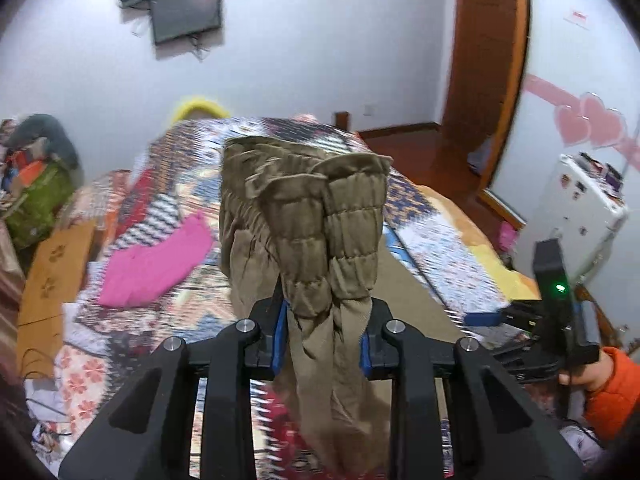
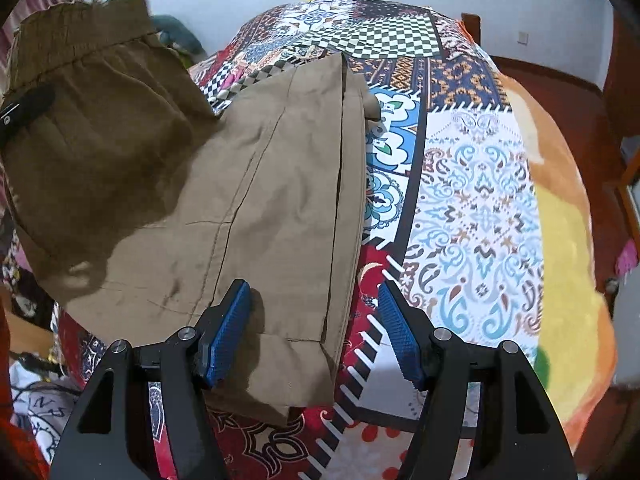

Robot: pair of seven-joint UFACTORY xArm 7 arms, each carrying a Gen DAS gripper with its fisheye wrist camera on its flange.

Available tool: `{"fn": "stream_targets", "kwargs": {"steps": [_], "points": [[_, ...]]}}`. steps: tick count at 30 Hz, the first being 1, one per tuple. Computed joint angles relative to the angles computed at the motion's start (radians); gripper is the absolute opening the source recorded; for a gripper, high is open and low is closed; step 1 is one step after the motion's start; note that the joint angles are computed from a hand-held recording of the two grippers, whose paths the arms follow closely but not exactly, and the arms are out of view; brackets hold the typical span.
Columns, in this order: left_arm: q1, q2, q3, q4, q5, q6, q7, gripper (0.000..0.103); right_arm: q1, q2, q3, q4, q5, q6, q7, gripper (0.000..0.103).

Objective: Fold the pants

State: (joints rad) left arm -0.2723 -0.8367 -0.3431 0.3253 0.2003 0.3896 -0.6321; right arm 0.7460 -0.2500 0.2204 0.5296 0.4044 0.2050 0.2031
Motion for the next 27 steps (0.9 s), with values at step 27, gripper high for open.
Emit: {"fn": "stream_targets", "kwargs": {"steps": [27], "points": [[-0.32,0.355,0.204,0.087,-0.39,-0.113,0.285,0.058,-0.055,-0.189,0.028,-0.097,-0.111,0.06,0.184,0.062]]}}
